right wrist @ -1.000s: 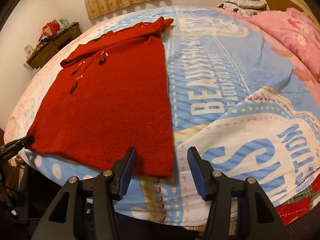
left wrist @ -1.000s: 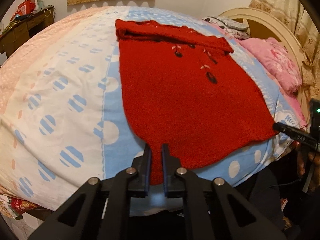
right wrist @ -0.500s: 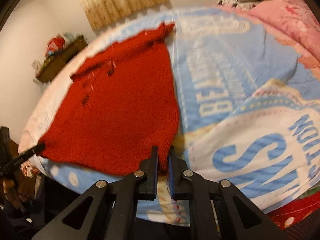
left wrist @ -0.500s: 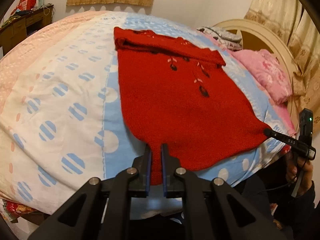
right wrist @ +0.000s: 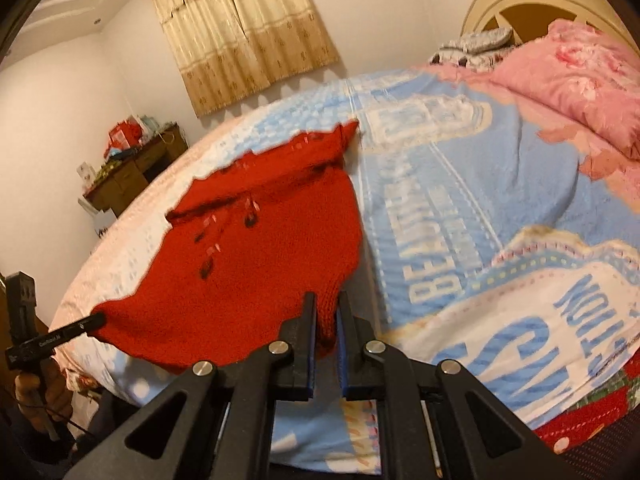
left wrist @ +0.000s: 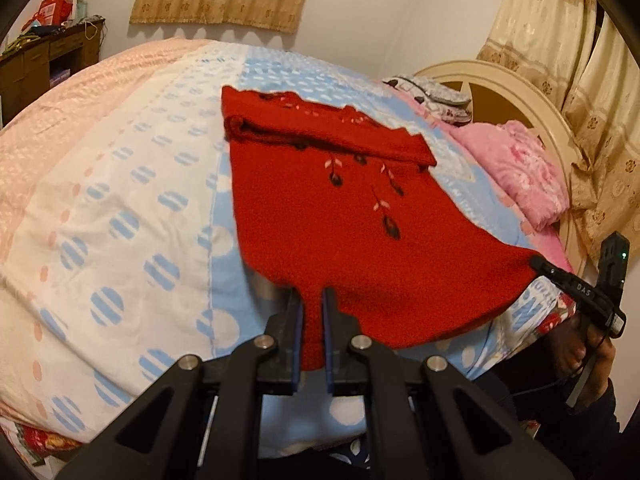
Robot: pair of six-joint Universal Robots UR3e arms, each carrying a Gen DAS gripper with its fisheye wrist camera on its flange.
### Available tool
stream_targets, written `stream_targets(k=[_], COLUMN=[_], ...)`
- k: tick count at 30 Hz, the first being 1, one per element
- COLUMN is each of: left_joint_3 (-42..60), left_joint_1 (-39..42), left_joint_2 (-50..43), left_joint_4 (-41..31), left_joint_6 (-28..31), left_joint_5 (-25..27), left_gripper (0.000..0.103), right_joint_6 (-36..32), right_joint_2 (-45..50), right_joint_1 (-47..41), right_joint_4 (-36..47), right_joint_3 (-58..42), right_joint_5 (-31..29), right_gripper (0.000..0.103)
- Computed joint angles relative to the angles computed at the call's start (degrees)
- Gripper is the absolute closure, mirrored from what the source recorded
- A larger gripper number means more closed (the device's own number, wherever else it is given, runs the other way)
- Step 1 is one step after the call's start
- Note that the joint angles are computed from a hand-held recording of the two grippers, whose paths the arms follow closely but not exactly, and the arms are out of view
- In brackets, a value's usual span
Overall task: Fold small clothes
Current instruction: 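Lift the hem with both grippers and fold it over onto the collar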
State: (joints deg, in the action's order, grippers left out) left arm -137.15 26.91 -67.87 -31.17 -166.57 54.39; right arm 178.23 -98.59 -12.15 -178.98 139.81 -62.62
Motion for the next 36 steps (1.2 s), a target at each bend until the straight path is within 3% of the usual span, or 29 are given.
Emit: stream_targets(k=[9, 18, 25, 30, 36], left_joint_3=[11.0, 23.3, 35.2, 45.6, 60.2], left_joint_1=[0.0, -1.7, -2.6, -3.8, -4.7], left_joint_2=[-8.7, -20.7, -30.7, -37.4, -46.9], left_joint_4=[3.6, 9.2, 9.7, 7.7, 3.7], left_joint_6=[-4.5, -10.4, -14.4, -15.6, -17.3], left_joint_5=[-2.2, -0.8, -1.9, 0.2, 1.8], left_gripper=[0.095, 0.095, 0.095, 0.095, 0.095], right_joint_6=[5.7, 8.0, 8.7, 8.8, 8.3], right_joint_2=[5.5, 17.6, 28.4, 35.3, 46.6], right_joint_1=[3.6, 9.4, 13.6, 15.1, 15.5], right_joint_4=[-2.3, 1.3, 8.1, 13.9, 25.9], right_joint_3=[-12.5, -33.7, -52.2, -65.7, -88.1], right_joint_5=[-1.4, -5.6, -8.9, -11.1, -12.7], right_gripper=[0.096, 0.096, 0.096, 0.096, 0.096])
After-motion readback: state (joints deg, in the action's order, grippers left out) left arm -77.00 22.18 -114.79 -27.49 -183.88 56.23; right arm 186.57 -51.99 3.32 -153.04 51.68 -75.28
